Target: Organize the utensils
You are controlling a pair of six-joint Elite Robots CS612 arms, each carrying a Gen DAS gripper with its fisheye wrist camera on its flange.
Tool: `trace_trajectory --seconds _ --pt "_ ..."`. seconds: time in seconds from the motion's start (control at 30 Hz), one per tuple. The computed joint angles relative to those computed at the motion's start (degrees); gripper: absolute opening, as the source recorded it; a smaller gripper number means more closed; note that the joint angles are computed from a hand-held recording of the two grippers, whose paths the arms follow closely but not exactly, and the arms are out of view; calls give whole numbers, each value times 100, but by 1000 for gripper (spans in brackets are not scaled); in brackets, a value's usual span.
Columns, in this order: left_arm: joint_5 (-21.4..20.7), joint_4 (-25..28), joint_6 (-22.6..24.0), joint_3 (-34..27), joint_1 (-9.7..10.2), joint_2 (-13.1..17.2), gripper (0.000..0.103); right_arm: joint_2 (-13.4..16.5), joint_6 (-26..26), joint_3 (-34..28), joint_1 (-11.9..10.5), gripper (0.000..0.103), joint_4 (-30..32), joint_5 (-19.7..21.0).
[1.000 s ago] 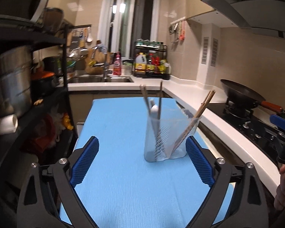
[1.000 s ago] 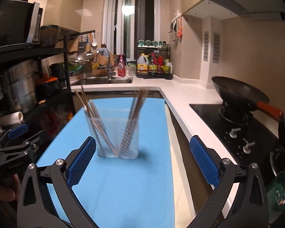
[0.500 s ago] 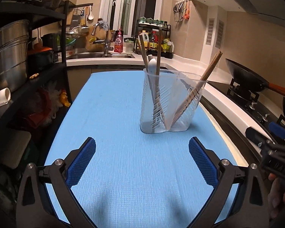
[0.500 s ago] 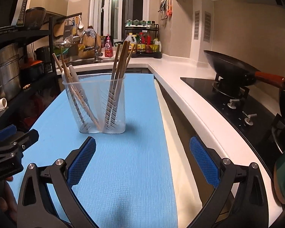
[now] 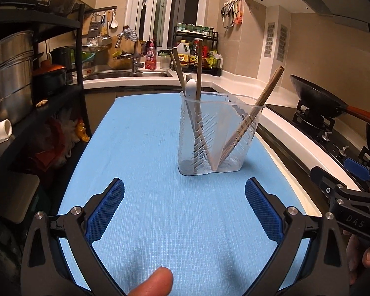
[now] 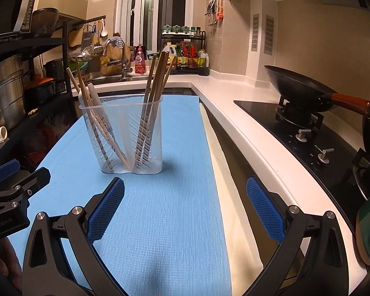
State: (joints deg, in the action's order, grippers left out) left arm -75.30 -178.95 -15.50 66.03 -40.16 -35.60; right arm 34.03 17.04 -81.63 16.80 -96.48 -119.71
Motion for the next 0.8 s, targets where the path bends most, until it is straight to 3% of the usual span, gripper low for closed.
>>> trace_trajectory --seconds 0.8 --pt "-61 -52 48 63 -4 -35 95 23 -56 -3 10 98 -53 -20"
